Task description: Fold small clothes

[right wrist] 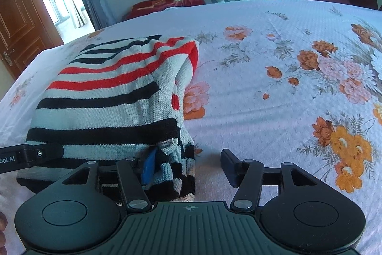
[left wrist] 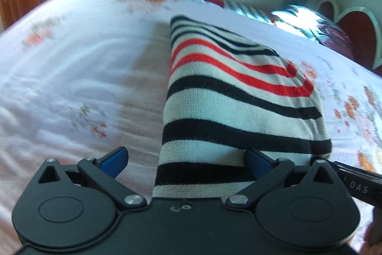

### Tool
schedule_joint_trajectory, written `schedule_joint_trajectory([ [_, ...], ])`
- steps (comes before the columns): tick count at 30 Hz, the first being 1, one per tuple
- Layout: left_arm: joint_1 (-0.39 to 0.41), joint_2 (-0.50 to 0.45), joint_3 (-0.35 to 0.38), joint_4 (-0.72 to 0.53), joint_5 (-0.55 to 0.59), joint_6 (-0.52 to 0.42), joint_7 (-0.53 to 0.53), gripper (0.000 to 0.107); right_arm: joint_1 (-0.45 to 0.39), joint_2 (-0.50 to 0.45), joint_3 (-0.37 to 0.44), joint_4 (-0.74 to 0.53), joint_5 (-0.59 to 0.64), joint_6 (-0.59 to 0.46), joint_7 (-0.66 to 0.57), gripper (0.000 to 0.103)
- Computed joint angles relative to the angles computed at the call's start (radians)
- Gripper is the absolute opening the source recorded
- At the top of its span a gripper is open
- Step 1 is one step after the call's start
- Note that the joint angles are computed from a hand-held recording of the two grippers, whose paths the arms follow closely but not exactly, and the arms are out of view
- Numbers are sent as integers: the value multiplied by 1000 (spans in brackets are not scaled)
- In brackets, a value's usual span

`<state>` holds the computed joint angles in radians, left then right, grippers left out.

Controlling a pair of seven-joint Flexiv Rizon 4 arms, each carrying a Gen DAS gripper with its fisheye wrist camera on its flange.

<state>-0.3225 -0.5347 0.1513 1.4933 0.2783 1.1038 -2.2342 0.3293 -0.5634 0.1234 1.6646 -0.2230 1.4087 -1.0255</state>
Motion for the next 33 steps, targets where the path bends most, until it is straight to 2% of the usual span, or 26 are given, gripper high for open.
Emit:
schedule_joint_trajectory([
  [3,-42,8,36,-9,50,-24,-56,103,25,9,-30,5,-30,-11,6,56],
  [5,-62,16,48,-24,82,-75,-86,102,36,12,-44,4,-52,-22,4,56],
  [8,-60,44,42,3,115,-49,-128,100,35,12,-42,-7,-65,-46,0,58],
  [10,-87,51,62,-11,158,-94,-193,96,44,17,-53,-13,-77,-72,9,65],
  [12,-90,60,49,-22,186,-141,-202,89,49,24,-58,-24,-94,-119,10,81],
  [14,-85,75,26,-26,204,-173,-182,86,42,38,-47,-27,-101,-150,-8,83],
  [16,-95,95,15,-30,237,-209,-179,84,38,69,-47,2,-106,-134,-10,84],
  [18,-102,128,1,-18,264,-229,-190,84,26,116,-38,51,-98,-96,-8,90],
  [21,-119,197,-22,17,311,-251,-234,84,-41,203,46,137,-16,-39,-81,98],
  [25,-165,307,-59,60,409,-333,-314,87,-100,356,127,277,90,16,-200,103],
  [29,-208,433,-119,116,504,-431,-398,94,-98,541,145,430,174,70,-286,103],
  [31,-223,491,-157,142,542,-483,-431,96,-89,629,139,509,152,111,-261,103],
  [33,-232,545,-199,164,571,-539,-465,98,-132,702,155,586,37,169,-149,103],
])
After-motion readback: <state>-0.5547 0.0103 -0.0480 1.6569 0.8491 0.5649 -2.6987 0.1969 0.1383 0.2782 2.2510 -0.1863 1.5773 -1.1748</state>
